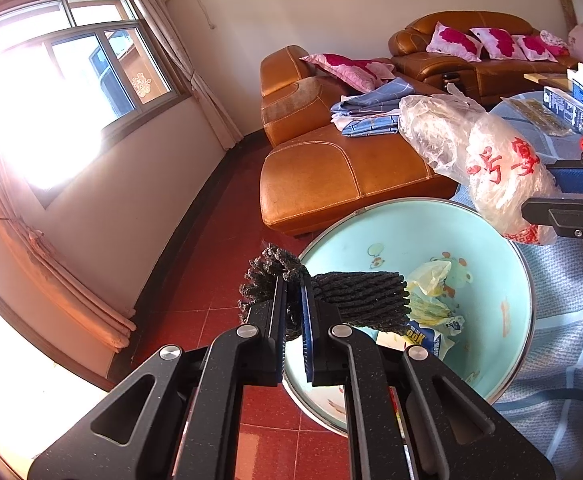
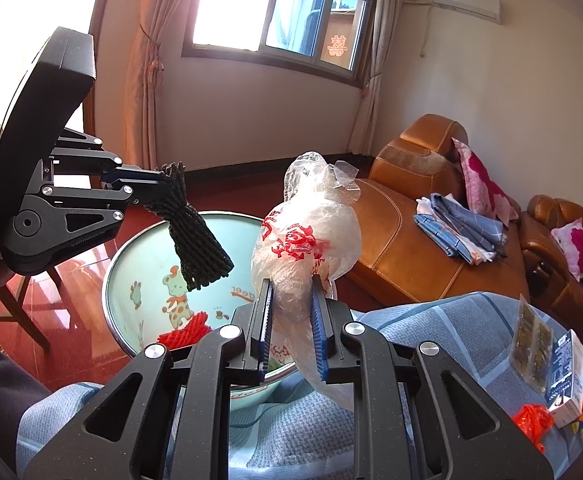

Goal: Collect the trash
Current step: 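Carry the brush and white bag over the turquoise bucket with both tools, then open both tools to drop the brush and white bag into the bucket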

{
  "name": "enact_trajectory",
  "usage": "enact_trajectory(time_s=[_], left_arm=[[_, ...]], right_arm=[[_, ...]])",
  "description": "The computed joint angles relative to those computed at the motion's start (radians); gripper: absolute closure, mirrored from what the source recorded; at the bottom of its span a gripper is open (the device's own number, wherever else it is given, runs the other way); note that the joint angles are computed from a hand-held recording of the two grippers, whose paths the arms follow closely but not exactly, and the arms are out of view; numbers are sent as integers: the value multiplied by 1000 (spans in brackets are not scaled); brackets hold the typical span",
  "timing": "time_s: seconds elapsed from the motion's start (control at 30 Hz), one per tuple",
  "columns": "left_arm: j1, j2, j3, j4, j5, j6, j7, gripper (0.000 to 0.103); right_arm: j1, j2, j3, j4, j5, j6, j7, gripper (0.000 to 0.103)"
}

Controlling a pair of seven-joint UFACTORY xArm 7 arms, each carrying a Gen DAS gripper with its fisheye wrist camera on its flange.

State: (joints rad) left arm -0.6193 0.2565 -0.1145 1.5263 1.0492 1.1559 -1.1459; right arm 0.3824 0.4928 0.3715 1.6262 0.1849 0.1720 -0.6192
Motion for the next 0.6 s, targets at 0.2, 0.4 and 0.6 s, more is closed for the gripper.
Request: enact_trajectory(time_s=[0.2, 0.4, 0.6], left_arm=[[0, -6, 1, -9, 16, -6, -27, 96], [-1, -26, -4, -38, 55, -21, -93, 96], [5, -28, -11, -41, 62, -27, -111, 96]], right_arm=[[1, 0, -1, 0, 0, -1, 0, 85], [-2, 0, 3, 0, 2, 1, -4, 85], [-12, 1, 16, 1, 14, 10, -27, 85]])
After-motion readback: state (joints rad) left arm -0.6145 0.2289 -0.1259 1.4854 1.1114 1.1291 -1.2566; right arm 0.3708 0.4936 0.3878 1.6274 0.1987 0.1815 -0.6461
